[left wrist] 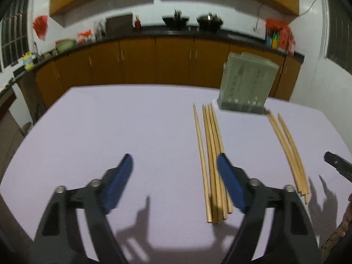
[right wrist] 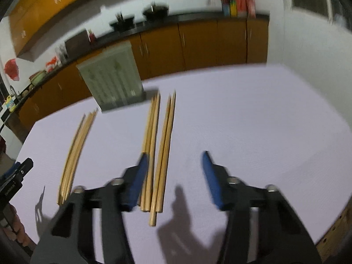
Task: Organize utensils
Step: 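Close the left tool on one wooden chopstick while the right tool grasps another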
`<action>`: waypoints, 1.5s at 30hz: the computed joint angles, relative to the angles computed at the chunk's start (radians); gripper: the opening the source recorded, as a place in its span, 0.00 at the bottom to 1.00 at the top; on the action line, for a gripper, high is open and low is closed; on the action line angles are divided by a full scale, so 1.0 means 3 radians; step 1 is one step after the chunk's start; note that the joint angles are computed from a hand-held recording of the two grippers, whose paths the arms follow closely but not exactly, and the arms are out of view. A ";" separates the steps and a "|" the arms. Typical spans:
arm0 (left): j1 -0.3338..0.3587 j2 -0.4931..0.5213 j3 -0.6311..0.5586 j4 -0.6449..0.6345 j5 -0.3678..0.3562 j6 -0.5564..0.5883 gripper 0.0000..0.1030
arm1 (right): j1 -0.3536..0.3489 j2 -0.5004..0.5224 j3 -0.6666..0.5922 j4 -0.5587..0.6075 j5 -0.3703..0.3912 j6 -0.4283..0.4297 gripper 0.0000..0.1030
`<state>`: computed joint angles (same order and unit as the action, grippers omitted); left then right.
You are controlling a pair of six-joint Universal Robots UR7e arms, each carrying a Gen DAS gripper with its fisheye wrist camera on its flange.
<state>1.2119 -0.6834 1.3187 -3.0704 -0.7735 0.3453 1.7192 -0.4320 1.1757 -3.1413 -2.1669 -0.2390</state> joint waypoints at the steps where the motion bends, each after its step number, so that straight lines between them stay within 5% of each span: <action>1: 0.0026 0.0025 -0.0069 0.0138 -0.0015 -0.0045 0.64 | -0.0032 0.0026 -0.0086 0.0185 0.0061 0.0089 0.32; 9: 0.0147 0.0194 -0.0450 0.0912 -0.0175 -0.0322 0.45 | -0.0105 0.0242 -0.0541 0.0833 0.0143 0.0185 0.13; 20: 0.0189 0.0288 -0.0671 0.1373 -0.0367 -0.0447 0.19 | -0.0124 0.0214 -0.0448 0.0599 -0.0052 0.0006 0.07; 31: 0.0174 0.0393 -0.0760 0.1401 -0.0291 -0.0286 0.08 | -0.0120 0.0235 -0.0449 0.0532 -0.0082 -0.0102 0.08; 45: 0.0276 0.0437 -0.0922 0.1233 -0.0321 -0.0215 0.08 | -0.0200 0.0277 -0.0549 0.0339 -0.0029 -0.0297 0.07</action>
<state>1.2947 -0.5522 1.0422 -2.7004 -0.8698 0.2807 1.6593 -0.3489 1.0109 -3.0395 -2.1757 -0.3282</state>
